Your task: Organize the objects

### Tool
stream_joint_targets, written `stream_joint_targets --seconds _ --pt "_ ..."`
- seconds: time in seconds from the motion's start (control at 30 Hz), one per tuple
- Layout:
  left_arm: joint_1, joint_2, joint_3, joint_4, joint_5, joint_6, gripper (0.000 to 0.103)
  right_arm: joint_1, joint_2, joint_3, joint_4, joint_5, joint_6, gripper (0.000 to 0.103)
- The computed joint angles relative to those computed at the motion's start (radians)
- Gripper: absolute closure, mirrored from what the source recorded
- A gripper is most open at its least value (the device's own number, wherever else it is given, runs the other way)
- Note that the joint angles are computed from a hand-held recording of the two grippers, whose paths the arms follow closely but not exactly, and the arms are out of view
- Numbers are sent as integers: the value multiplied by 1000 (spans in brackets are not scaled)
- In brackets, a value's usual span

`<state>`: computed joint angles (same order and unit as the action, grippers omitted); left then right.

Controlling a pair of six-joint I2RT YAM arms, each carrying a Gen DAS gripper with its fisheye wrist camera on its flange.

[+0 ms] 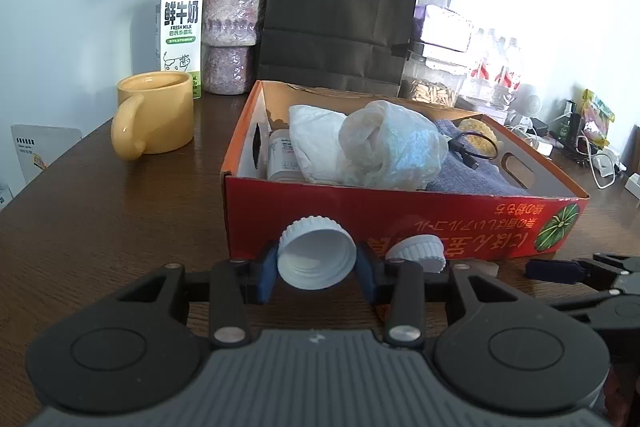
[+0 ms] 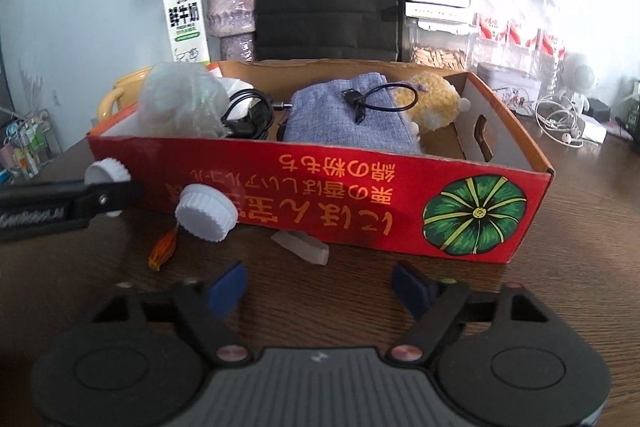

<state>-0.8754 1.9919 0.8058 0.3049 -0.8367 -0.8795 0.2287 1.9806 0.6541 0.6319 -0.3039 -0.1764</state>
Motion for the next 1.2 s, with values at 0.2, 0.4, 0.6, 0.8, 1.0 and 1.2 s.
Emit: stream_joint_targets --seconds 0.2,0.4,0.6,0.8,1.0,1.2 --pt "-8 -7 -16 29 2 15 62 20 6 4 11 4 7 52" --pt "-16 -13 -28 54 -2 27 62 48 12 15 16 24 11 70" --pt "-20 -16 -33 62 -6 29 62 51 12 -1 43 12 -12 92" --pt "-23 -18 -39 65 -12 25 62 43 -1 -64 152 -31 -25 97" --pt "-25 -25 -47 60 -18 11 62 34 -33 -149 252 -79 -33 98" --pt "-28 -25 -49 57 -21 7 62 2 -74 -237 329 -131 -27 98"
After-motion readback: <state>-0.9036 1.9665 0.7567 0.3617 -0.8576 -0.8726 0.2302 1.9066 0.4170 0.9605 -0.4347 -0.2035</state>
